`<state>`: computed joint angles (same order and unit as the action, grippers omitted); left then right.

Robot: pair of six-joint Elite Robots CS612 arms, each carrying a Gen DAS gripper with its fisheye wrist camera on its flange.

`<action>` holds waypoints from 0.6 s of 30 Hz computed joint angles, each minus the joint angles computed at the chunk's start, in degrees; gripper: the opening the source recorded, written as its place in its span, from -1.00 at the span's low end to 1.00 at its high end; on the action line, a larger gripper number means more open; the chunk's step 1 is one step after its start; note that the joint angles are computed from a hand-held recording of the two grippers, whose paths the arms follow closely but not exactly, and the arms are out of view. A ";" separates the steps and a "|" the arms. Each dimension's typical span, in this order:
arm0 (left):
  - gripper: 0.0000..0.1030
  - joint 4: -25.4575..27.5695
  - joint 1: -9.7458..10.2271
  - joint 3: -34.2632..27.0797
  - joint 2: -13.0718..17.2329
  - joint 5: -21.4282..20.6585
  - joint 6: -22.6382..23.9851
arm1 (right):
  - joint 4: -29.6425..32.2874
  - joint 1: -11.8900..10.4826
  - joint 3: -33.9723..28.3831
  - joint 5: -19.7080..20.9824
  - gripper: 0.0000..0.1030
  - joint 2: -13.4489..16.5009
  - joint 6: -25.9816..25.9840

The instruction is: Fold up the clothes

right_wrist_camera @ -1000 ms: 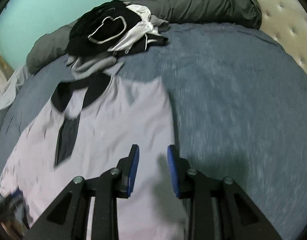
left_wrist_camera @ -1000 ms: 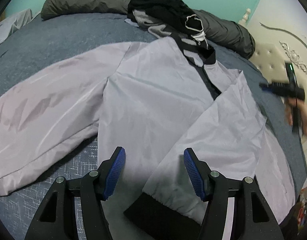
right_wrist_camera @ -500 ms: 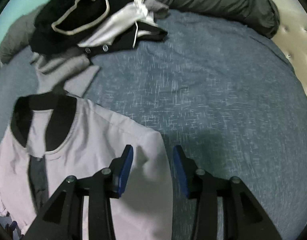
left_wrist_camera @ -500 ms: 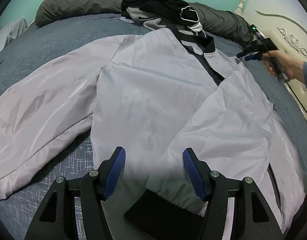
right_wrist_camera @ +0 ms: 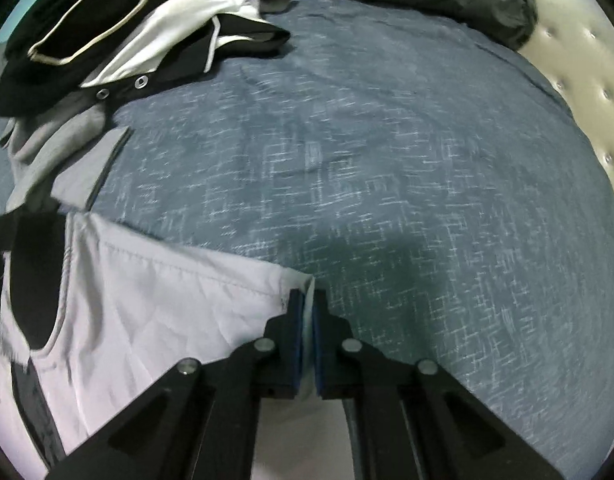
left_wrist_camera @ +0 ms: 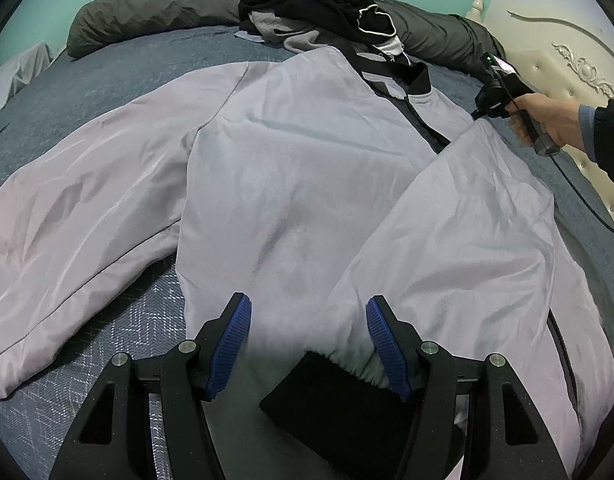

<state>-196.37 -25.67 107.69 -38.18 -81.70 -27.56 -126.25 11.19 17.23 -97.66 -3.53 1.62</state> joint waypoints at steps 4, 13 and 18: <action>0.26 0.26 0.10 -0.12 0.07 -0.25 -0.10 | -0.07 -0.05 -1.13 -1.60 -0.97 0.59 0.83; 0.26 0.69 -0.01 -0.15 0.02 -0.01 -0.17 | -14.95 -1.66 10.52 3.98 -0.97 -4.71 1.61; 0.26 0.76 -0.05 -0.07 -0.09 0.03 -0.30 | -25.10 -2.93 21.76 11.42 -0.96 -10.45 2.16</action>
<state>-195.61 -25.72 107.62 -38.27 -81.68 -27.86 -151.35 8.27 38.98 -86.24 -13.99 3.78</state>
